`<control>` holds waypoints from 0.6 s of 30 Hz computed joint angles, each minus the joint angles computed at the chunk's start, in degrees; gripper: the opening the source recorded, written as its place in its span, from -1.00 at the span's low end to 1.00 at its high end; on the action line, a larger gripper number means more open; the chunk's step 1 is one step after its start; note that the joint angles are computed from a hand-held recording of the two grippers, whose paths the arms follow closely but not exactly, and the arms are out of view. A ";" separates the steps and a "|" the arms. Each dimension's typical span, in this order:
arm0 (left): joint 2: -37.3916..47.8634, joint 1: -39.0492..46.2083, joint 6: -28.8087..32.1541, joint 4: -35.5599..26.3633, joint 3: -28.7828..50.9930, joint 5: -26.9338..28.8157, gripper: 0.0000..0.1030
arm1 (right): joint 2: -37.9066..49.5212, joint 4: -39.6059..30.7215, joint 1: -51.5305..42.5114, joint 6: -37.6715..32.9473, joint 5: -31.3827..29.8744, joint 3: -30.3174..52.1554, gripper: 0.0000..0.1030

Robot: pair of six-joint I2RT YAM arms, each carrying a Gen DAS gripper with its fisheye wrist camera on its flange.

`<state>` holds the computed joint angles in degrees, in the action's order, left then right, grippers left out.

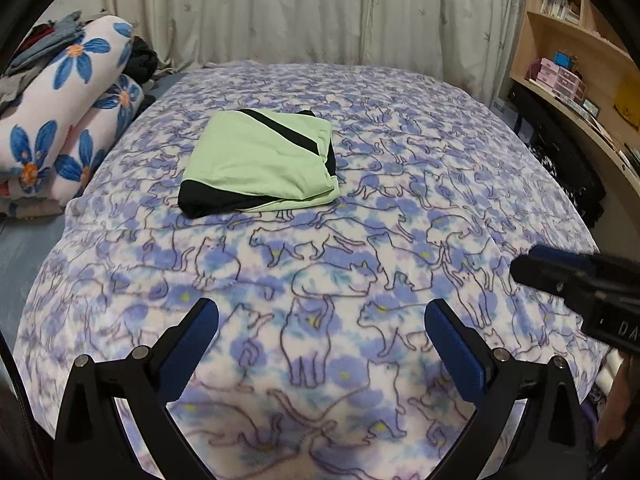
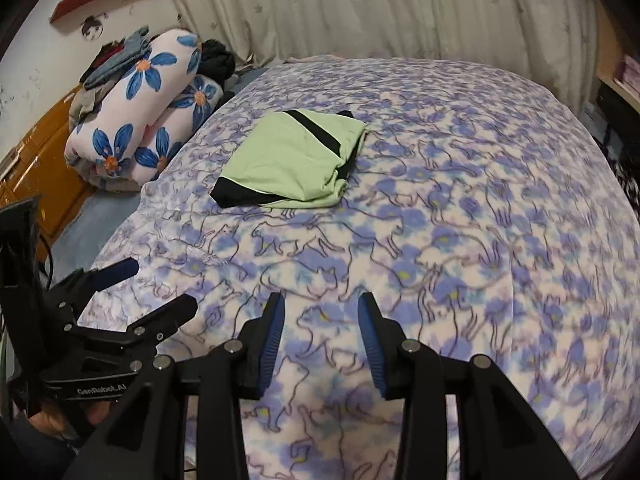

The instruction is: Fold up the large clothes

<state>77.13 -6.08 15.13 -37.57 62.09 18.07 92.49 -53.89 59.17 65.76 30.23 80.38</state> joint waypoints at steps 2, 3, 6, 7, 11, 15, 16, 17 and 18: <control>-2.95 -0.46 -1.28 0.70 -2.87 -1.31 0.98 | -0.61 -0.44 2.63 4.75 2.71 -1.71 -0.13; -4.36 -0.95 -1.85 0.77 -4.23 -2.20 0.98 | -0.58 -1.08 3.73 6.53 4.02 -1.97 -0.07; -8.03 -2.02 -3.66 1.38 -7.80 -3.15 0.98 | 0.39 -3.57 6.97 11.74 8.05 -1.80 0.09; -8.86 -2.26 -4.19 1.46 -8.58 -3.18 0.98 | 1.11 -4.90 8.15 13.83 9.36 -1.39 0.10; -12.91 -5.02 -6.22 2.80 -12.12 -7.20 0.98 | 1.80 -8.75 10.74 20.39 11.30 -1.52 0.14; -15.57 -5.34 -7.32 3.44 -13.99 -8.39 0.98 | 2.13 -11.72 12.99 23.70 12.19 -1.58 0.22; -16.04 -5.17 -7.75 3.69 -14.32 -8.56 0.98 | 2.30 -12.45 13.59 24.60 12.35 -1.64 0.22; -16.63 -4.94 -8.11 3.80 -14.65 -8.68 0.98 | 2.19 -12.27 14.06 24.98 12.28 -2.08 0.22; -17.09 -4.71 -8.51 4.05 -14.98 -8.83 0.98 | 2.00 -11.82 14.38 25.17 12.03 -2.60 0.22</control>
